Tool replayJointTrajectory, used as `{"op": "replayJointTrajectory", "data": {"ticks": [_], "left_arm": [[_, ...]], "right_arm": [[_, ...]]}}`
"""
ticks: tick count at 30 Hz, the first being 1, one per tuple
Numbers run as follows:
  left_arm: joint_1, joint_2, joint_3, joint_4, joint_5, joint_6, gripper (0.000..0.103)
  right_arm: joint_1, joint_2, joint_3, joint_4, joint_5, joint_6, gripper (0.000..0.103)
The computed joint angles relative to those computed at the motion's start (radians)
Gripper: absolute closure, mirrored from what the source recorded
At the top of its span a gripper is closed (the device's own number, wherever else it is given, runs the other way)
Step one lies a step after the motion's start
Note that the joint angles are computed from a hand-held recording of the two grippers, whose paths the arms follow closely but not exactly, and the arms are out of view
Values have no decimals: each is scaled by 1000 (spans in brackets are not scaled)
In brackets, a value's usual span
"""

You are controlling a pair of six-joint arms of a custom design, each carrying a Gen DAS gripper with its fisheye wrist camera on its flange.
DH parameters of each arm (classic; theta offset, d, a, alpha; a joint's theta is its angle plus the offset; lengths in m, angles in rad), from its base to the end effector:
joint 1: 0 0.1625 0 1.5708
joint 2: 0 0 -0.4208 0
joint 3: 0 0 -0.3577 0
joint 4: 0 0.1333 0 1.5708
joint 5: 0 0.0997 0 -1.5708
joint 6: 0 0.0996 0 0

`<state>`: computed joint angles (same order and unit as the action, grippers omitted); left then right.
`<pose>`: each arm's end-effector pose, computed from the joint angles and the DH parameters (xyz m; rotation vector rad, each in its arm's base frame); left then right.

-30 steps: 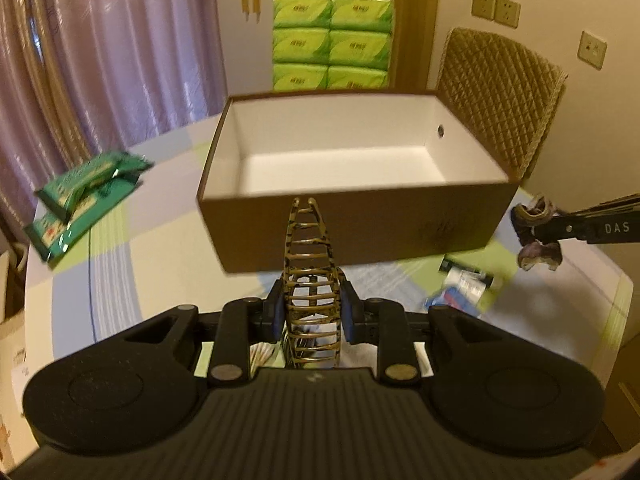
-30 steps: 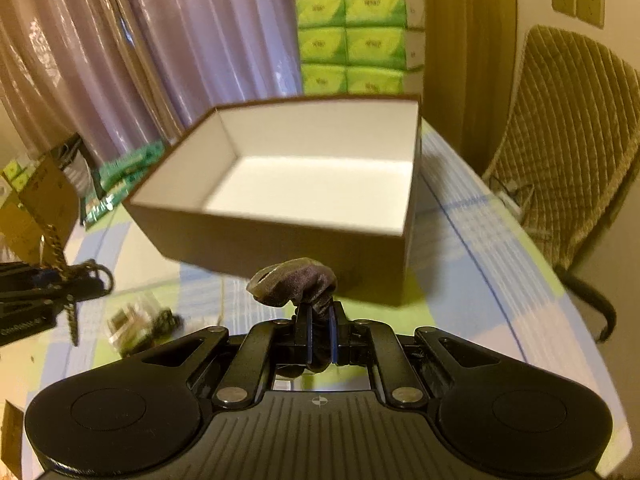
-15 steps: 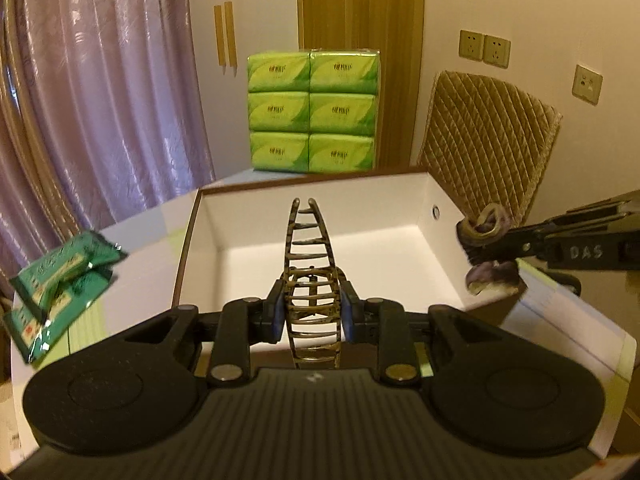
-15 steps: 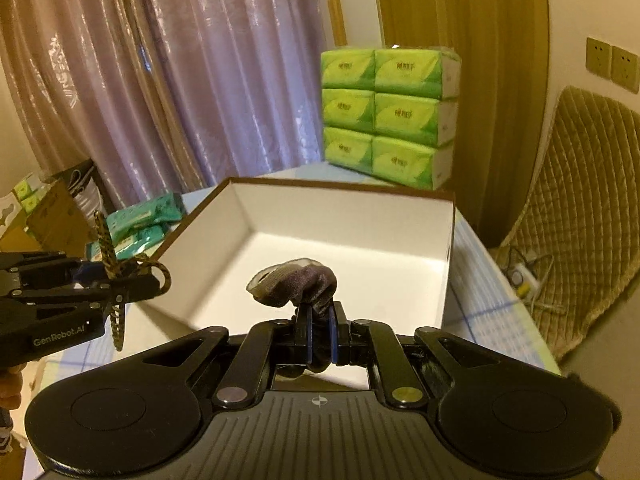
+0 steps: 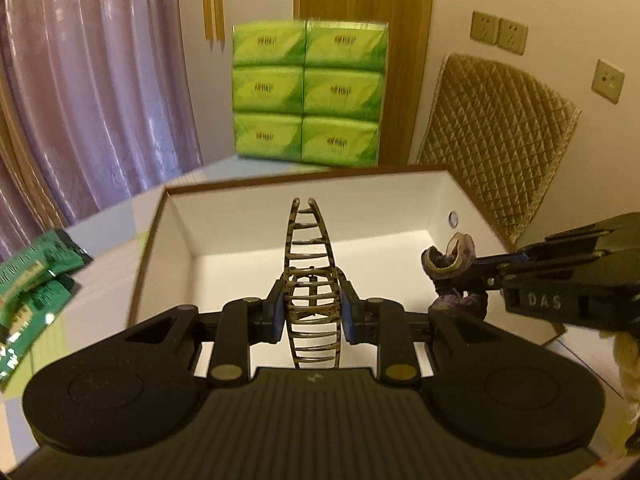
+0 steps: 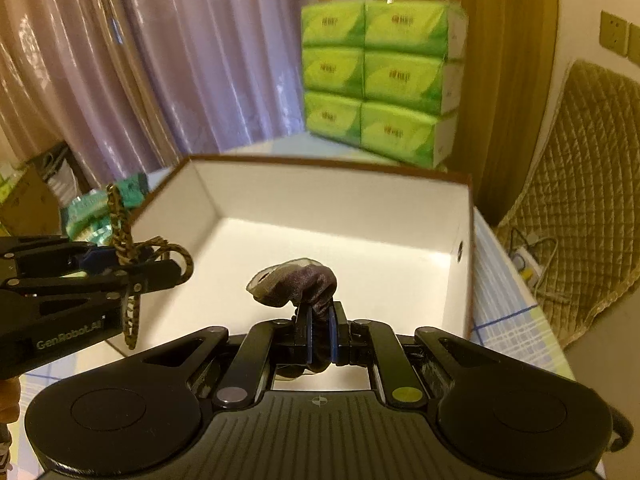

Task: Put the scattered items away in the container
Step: 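Carry the hair clip and scrunchie into the box with both tools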

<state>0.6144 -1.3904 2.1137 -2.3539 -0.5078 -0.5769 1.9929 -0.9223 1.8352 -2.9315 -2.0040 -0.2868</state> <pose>-0.2375 -0.4372 0.2973 0.3830 2.2025 -0.9598 0.3300 -0.5116 0.1765 0.8012 -2.5504 0.6463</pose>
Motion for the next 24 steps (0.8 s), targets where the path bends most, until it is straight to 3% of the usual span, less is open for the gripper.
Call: {"op": "replayJointTrajectory", "data": {"ticks": [11,24], "left_arm": [[122,89,-75,90,-118,-47,80],[174,117,-123,179,-200,-99,80]], "right_arm": [[-36,86,-82,157,-58,42,98],[-41,117,-106,231,-95,51,98]]}}
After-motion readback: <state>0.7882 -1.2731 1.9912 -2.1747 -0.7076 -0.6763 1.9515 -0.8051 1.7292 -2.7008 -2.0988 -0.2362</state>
